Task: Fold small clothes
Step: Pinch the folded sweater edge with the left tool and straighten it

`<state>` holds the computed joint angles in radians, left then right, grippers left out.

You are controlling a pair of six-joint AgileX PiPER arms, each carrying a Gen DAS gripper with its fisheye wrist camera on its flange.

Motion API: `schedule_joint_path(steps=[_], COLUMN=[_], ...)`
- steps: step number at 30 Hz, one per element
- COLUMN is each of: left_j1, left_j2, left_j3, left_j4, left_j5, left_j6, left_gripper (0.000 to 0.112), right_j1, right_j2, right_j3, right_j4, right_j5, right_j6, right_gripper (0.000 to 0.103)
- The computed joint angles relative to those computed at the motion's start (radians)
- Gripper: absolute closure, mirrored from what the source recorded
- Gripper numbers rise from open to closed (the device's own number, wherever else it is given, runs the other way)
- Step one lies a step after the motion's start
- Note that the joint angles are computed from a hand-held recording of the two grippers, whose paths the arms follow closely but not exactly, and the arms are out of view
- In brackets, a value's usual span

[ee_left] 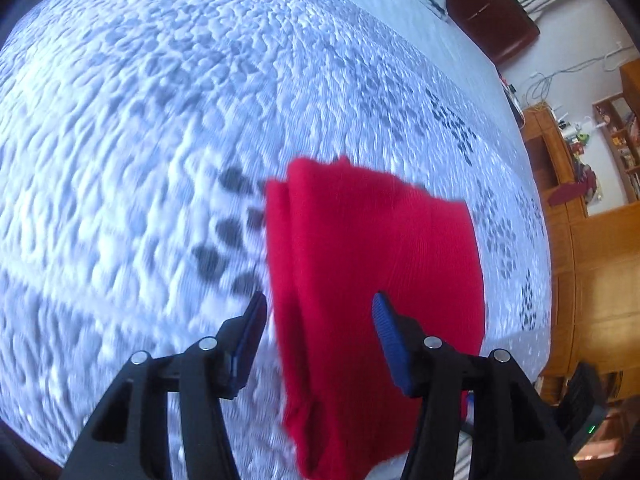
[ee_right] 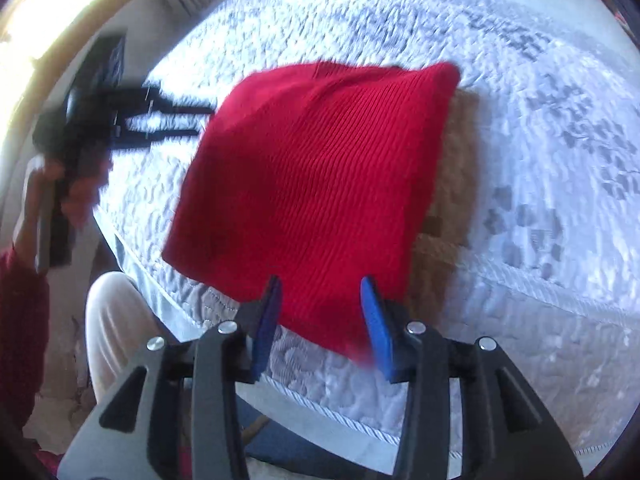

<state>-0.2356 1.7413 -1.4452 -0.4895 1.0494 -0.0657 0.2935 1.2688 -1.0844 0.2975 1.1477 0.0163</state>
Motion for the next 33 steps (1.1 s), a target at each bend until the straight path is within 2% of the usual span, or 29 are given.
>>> schedule_joint_path(steps=[6,8,11,18,19,21,22,23,28,33], left_j1=[0.005,0.001,0.015,-0.001,-0.001,-0.001,0.001,0.002,0.021,0.065], left_j2=[0.189,0.222,0.237,0.302,0.304,0.288,0.272,0.242,0.092,0.108], left_j3=[-0.228,-0.270,-0.278,-0.344,-0.342,-0.310,-0.285,-0.241,-0.056,-0.004], left_j4=[0.007,0.020,-0.036,-0.021,-0.026,-0.041,-0.059,-0.072,-0.033,-0.123], left_j5=[0.039,0.039,0.029,0.047,0.042,0.017,0.002,-0.032,-0.174,-0.170], left_j6=[-0.044,-0.050,-0.014,-0.038,-0.040,-0.027,-0.017,-0.016,-0.041,0.044], left_gripper=[0.060,0.072,0.078,0.078,0.078,0.096,0.102,0.104,0.105,0.104], right_j1=[-0.019,-0.039,-0.044,-0.030,-0.022,-0.012,-0.012,-0.011,-0.046,-0.054], right_j2=[0.055,0.059,0.062,0.057,0.057,0.058,0.061,0.061,0.054,0.055], right_j3=[0.054,0.067,0.080,0.096,0.097,0.098,0.096,0.095,0.097,0.095], right_j4=[0.023,0.050,0.062,0.062,0.057,0.053,0.054,0.055,0.077,0.069], right_j5=[-0.056,-0.065,-0.077,-0.097,-0.101,-0.106,-0.105,-0.104,-0.092,-0.089], right_j6=[-0.022,-0.050,-0.072,-0.066,-0.059,-0.048,-0.047,-0.044,-0.074,-0.079], right_gripper=[0.062,0.061,0.060,0.058,0.058,0.058,0.058,0.058,0.058,0.058])
